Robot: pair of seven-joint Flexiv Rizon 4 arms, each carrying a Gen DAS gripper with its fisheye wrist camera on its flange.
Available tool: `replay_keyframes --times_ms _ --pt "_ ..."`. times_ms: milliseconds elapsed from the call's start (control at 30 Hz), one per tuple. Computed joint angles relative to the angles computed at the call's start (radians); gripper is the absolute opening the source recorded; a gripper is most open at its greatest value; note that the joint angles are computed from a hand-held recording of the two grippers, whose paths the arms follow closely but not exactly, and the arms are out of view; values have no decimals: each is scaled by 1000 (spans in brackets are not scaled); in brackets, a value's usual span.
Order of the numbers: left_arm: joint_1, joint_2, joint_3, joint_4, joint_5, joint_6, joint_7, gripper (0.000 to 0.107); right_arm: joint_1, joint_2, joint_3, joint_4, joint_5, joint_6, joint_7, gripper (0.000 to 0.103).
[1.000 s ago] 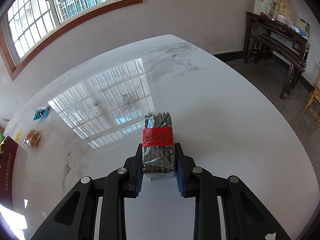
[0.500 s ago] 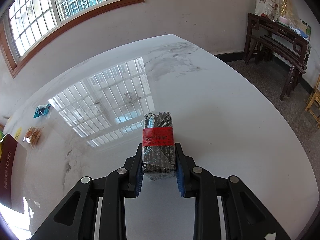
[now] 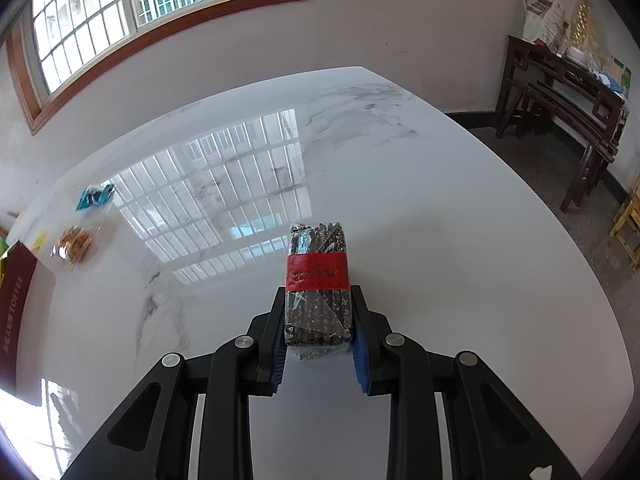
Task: Organize snacks
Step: 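Carry the dark red-banded box over the tin with the right gripper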
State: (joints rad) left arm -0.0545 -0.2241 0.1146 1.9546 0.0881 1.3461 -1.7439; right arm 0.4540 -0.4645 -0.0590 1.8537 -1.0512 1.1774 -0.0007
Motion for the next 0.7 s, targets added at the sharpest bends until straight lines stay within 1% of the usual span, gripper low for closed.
replay_keyframes --times_ms 67,200,267,333,367,500,633,700 --pt "-15 10 21 3 38 -2 -30 57 6 -2 7 -4 2 -6 -14 26" --pt "-26 28 37 10 102 -1 -73 60 25 -8 18 -11 4 -9 -29 26" --pt "-24 36 36 13 123 -3 -81 65 36 -12 20 -16 4 -7 -34 26" --pt "-25 43 39 15 152 -5 -96 68 59 -15 16 -20 -18 -32 -40 26" --pt "-23 46 38 17 161 -5 -99 68 64 -16 20 -24 -19 -46 -51 26" --pt "-15 55 35 23 195 -9 -115 68 75 -19 30 -28 -22 -47 -52 26" --pt "-4 59 30 33 205 -9 -117 68 88 -20 38 -27 -28 -30 -39 25" --pt "1 59 30 34 210 -17 -118 68 89 -27 45 -33 -20 -6 -42 25"
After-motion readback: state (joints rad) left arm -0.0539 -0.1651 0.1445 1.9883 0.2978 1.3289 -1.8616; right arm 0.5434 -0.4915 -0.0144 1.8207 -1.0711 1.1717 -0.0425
